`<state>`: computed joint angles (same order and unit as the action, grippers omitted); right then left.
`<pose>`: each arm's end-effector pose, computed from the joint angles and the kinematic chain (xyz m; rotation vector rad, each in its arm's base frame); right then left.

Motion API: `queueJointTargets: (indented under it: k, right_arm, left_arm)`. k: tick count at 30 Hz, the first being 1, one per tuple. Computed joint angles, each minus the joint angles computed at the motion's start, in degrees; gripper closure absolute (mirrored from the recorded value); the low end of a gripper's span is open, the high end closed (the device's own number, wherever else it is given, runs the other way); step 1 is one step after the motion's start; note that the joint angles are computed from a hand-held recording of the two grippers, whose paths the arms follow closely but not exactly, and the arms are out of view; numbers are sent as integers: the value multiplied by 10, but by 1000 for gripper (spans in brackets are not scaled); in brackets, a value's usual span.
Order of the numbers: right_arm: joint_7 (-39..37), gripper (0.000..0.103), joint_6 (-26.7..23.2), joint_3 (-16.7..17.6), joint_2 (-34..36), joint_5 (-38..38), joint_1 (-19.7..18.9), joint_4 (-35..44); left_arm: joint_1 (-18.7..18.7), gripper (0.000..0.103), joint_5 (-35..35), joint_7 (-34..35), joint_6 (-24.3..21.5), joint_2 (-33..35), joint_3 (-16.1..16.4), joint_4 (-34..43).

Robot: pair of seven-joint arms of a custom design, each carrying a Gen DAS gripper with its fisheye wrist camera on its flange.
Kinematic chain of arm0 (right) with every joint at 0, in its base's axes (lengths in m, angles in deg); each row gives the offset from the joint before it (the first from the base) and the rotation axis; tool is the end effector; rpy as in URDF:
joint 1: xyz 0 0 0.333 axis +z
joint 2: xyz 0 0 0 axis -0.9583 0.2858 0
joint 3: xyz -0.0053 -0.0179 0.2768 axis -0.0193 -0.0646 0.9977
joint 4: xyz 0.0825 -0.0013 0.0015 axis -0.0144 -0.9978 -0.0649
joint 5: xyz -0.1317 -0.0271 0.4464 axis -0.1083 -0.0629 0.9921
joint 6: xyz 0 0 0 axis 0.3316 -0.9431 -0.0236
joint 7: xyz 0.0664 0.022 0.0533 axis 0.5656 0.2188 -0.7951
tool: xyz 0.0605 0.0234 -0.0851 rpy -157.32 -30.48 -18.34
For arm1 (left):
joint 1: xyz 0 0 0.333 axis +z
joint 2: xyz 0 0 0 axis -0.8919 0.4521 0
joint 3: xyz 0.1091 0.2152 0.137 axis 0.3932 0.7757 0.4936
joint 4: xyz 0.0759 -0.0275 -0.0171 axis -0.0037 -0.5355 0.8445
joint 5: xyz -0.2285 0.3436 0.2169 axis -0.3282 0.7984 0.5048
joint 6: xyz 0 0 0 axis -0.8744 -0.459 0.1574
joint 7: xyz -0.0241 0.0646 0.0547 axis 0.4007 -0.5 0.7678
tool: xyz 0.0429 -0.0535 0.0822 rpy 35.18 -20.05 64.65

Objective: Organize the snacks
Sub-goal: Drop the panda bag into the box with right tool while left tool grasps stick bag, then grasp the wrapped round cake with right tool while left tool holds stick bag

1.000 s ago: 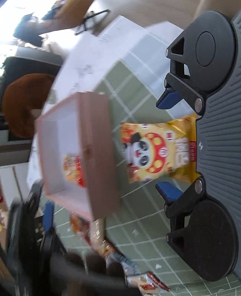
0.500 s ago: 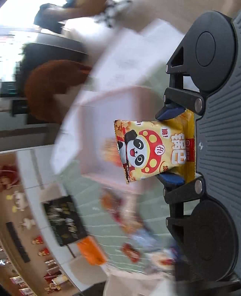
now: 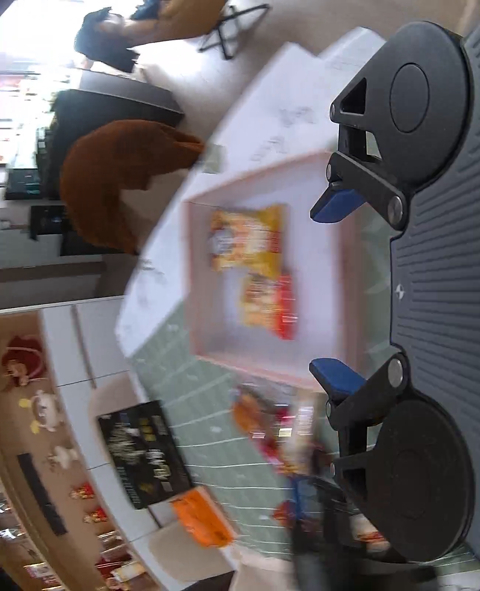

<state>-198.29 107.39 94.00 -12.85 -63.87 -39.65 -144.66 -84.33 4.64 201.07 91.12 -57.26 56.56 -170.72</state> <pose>0.3314 0.4307 0.3552 -1.4692 2.0794 -0.5954 0.5013 -0.3463 0.3111 -0.9646 2.5084 -1.0800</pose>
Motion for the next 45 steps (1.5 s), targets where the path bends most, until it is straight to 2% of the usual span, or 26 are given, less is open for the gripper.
queueJointTargets:
  k: [2,4,5,7,10,11,12,13,18,19,22,24,27,29,31,33,35,37,39,40,41,44,45]
  right_arm:
    - [12,22,23,-1,5,21,8,-14]
    - [25,22,36,1,3,38,16,-29]
    - [31,22,38,2,1,46,20,-36]
    - [46,22,43,7,-4,57,27,-50]
    - [71,22,57,10,-15,68,32,-72]
    - [75,22,59,11,-17,71,33,-76]
    - [76,22,59,11,-17,74,34,-77]
    - [74,22,58,11,-19,76,36,-79]
    - [35,22,14,10,-4,77,36,-45]
    - [31,22,10,11,-2,70,35,-39]
    - [19,22,16,8,-1,40,25,-15]
    - [1,21,15,4,21,16,12,24]
    - [-22,18,-33,-1,99,-34,-3,133]
    - [-51,11,-39,-20,170,-57,-2,218]
    - [-107,9,5,-46,244,-33,-4,297]
    - [-161,9,56,-65,323,30,-14,372]
    - [-166,10,61,-82,397,68,-11,447]
    - [-169,12,38,-98,459,93,-1,516]
    - [-184,27,-2,-108,515,128,8,585]
    - [-190,28,-21,-113,538,143,13,614]
    - [-194,29,-37,-121,556,151,21,637]
    - [-233,49,-78,-134,580,177,36,675]
    - [-247,48,-82,-137,578,185,40,677]
  left_arm:
    - [-3,46,167,-110,-56,36,22,34]
    - [2,47,256,-166,-101,63,32,66]
    - [6,44,286,-183,-122,72,33,77]
    - [21,48,298,-176,-158,68,23,78]
    - [21,49,334,-184,-171,37,18,37]
    - [21,54,326,-176,-150,26,14,16]
    - [18,67,316,-177,-129,13,11,-5]
    - [15,69,298,-184,-115,1,9,-22]
    - [-3,70,123,-188,-124,-70,19,-92]
    - [-11,70,108,-199,-117,-88,22,-111]
    - [-29,70,132,-316,-80,-150,17,-183]
    - [-40,70,141,-370,-60,-182,15,-220]
    - [-55,70,168,-411,-50,-230,16,-270]
    - [-59,70,189,-432,-40,-247,21,-290]
    - [-75,70,183,-439,-34,-259,46,-305]
    - [-100,70,171,-432,-29,-263,81,-311]
    - [-123,70,163,-420,-23,-272,109,-322]
    - [-140,70,157,-408,-19,-280,129,-329]
    - [-155,70,145,-393,-19,-281,147,-330]
    - [-164,70,135,-382,-19,-281,158,-329]
    - [-172,70,121,-368,-17,-281,168,-328]
    - [-193,70,70,-324,-16,-280,192,-325]
    - [-193,70,58,-314,-17,-278,192,-324]
